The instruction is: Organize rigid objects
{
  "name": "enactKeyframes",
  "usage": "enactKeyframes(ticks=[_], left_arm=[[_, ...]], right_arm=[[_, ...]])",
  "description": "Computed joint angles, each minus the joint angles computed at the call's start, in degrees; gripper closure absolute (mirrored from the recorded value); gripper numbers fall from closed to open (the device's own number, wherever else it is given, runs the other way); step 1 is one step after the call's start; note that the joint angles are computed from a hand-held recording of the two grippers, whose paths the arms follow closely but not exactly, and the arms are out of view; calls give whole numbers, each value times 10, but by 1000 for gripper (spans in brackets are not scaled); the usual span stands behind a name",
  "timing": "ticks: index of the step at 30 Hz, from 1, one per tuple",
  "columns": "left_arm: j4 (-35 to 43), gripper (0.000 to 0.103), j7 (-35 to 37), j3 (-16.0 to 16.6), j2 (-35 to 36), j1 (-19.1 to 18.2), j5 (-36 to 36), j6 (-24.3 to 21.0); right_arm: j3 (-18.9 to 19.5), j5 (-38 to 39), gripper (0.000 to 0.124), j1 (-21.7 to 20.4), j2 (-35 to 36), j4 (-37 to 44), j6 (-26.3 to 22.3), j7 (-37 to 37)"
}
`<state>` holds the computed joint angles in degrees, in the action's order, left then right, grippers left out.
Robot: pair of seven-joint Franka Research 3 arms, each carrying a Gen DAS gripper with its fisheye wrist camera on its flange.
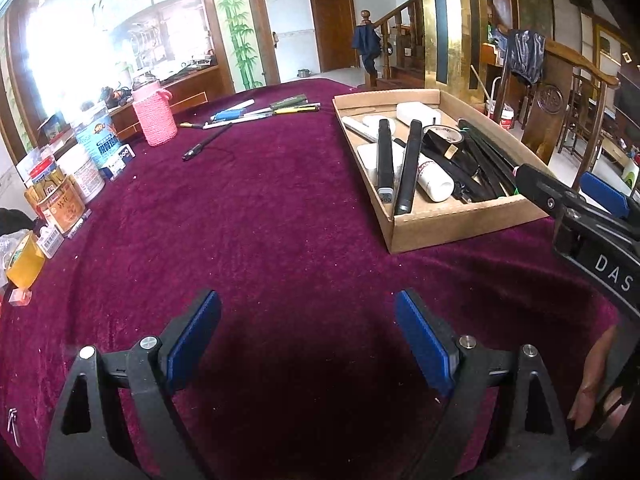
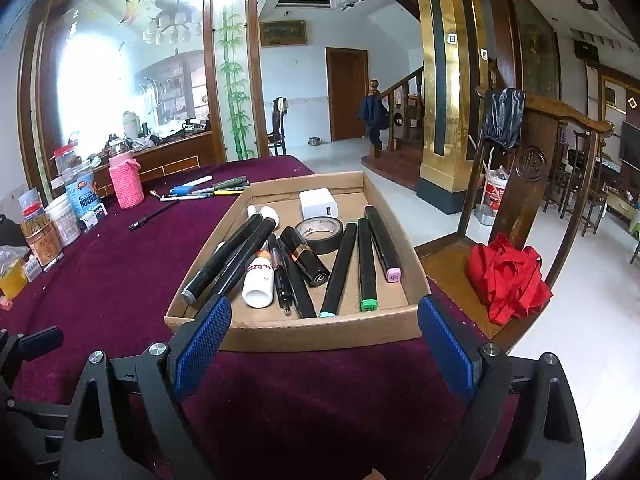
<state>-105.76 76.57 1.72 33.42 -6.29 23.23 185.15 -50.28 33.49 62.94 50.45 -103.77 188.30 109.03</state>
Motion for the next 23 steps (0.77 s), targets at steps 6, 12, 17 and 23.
enactKeyframes(ticks=[6, 12, 17, 23], left_arm=[[-1, 14, 2, 0, 1, 0, 0, 5], [-2, 14, 8, -10, 0, 9, -2, 3], [-4, 14, 10, -9, -2, 8, -2, 4], [-19, 14, -9, 65, -7, -56, -12, 35]], right_arm=[[2, -3, 32, -4, -1, 4, -5, 1], [-11, -15, 32, 4, 7, 4, -13, 16], [-9, -23, 32, 1, 5, 3, -12, 23], [-7, -27, 32, 0, 4, 3, -11, 25]])
